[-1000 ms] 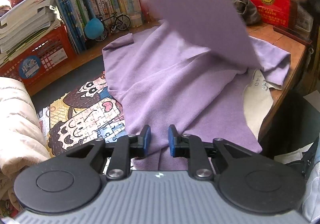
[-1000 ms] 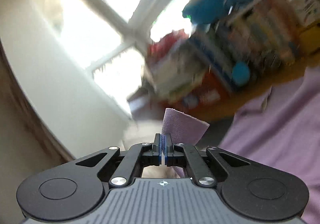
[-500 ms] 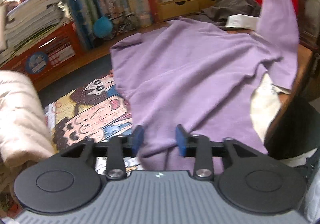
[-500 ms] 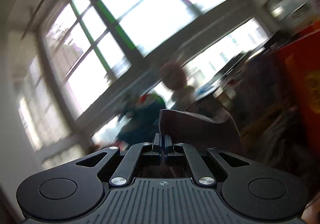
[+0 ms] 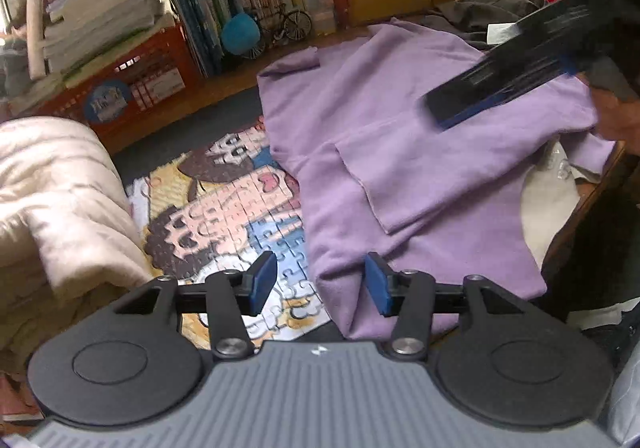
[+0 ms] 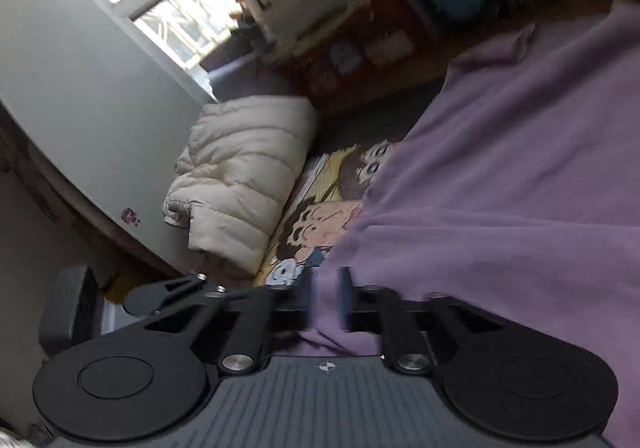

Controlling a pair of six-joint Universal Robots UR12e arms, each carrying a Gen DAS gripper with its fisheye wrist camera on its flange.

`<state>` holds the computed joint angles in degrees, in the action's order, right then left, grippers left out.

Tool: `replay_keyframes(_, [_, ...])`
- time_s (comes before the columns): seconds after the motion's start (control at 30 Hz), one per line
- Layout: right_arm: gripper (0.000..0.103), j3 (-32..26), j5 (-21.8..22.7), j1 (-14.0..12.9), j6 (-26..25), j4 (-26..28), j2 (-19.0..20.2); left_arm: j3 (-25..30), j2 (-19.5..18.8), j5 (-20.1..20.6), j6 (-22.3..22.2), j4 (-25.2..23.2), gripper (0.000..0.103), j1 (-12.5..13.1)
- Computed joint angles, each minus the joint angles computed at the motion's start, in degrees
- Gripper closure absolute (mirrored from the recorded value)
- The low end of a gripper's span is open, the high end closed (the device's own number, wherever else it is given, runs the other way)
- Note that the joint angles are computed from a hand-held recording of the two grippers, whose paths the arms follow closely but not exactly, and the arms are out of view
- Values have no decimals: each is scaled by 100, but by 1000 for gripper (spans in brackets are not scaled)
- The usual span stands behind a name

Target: Fold clothes

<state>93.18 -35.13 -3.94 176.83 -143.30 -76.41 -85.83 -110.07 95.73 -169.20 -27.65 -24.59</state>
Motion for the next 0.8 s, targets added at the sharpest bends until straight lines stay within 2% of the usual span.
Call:
replay_keyframes(0.03, [18,155,10,-100,142,-463,-78,12,-3,-1,34,88,48,-15])
replay_keyframes(0.07, [11,325,-4,-239,266,-866,-192,25,-6,-2,69,177,48,-29])
replay_keyframes(0.13, [10,654,-46,-573,488,-1583,-444,68,-27,-131,137,379,48,-44])
replay_keyframes(0.2, [10,884,-598,-815,723,-2031,-680,135,-77,-434,227,588,46,-42])
replay_keyframes(0.3, [10,1222,-1566,-1004,923,-2152,-1025,346,-249,-823,397,639,43,-65])
replay_keyframes(0.37, [10,1393,-2045,-1066,1122,-2035,-1160,550,-401,-906,419,415,43,-83])
replay_keyframes(0.43, [10,1519,-2086,-1113,1330,-1997,-1188,801,-559,-797,346,-7,43,-115])
replay_keyframes(0.5, [10,1591,-2100,-1069,1424,-2020,-1155,902,-625,-681,218,-230,41,-130])
replay_keyframes(0.57, [10,1652,-2156,-1019,1302,-2020,-1141,950,-644,-700,70,-363,41,-107])
replay_keyframes(0.63, [10,1733,-2273,-929,1073,-2324,-1102,944,-615,-602,-56,-463,38,-92])
replay_keyframes(0.67, [13,1755,-2347,-862,918,-2474,-1070,926,-595,-576,-111,-496,37,-80])
replay_keyframes(0.73, [28,1776,-2312,-786,575,-2597,-1014,911,-571,-557,-235,-560,37,-57])
replay_keyframes(0.77, [51,1777,-2324,-743,422,-2616,-998,907,-566,-559,-287,-574,37,-51])
replay_keyframes(0.8, [66,1757,-2272,-726,337,-2540,-992,905,-562,-559,-336,-587,37,-47])
